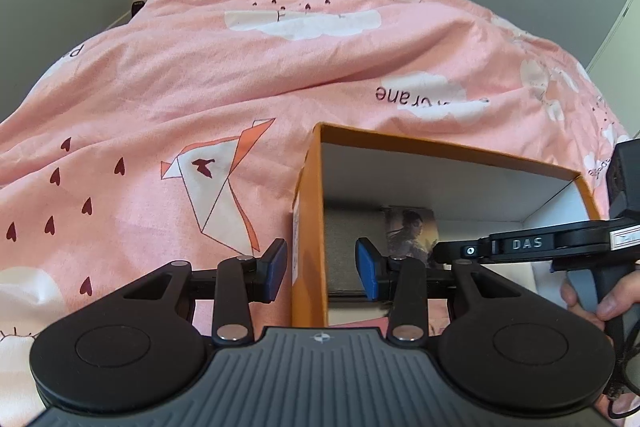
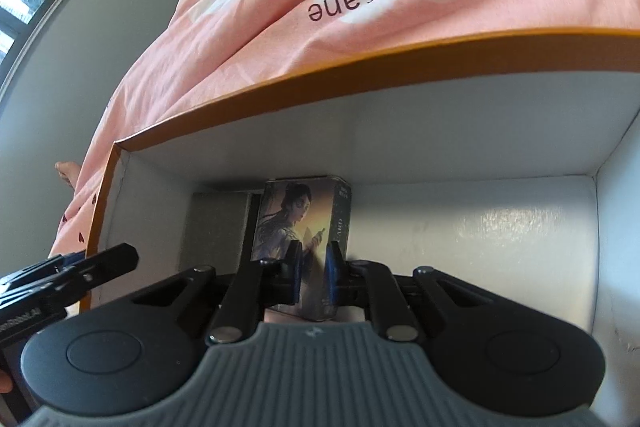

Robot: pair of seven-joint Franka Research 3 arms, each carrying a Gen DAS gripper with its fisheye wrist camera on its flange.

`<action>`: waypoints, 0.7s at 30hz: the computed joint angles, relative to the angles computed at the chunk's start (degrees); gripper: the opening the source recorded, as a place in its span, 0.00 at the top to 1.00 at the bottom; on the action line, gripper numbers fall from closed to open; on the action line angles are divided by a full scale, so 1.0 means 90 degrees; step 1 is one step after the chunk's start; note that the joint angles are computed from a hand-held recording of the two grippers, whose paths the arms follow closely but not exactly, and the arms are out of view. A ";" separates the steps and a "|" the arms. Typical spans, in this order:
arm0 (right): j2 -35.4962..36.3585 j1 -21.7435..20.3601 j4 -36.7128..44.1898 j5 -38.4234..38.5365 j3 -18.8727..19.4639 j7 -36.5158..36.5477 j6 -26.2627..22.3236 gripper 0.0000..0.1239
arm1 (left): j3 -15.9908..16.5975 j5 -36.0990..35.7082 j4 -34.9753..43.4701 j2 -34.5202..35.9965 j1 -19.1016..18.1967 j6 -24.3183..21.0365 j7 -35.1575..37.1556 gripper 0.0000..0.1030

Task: Organize objects
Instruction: 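Release the gray box with the left tool while the right tool stands the card pack beside it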

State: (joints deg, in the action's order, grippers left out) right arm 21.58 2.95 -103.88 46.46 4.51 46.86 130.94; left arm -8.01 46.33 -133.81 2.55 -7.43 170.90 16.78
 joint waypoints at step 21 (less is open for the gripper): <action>-0.3319 0.0321 -0.3131 0.2205 -0.0684 -0.4258 0.1091 0.43 | -0.0886 0.4814 -0.0452 -0.1598 -0.0525 -0.1349 -0.4974 0.18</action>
State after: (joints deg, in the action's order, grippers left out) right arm -8.29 5.83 -132.06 66.30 -1.64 8.54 140.76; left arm -15.99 89.65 -137.87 -11.84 -12.16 158.76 -27.98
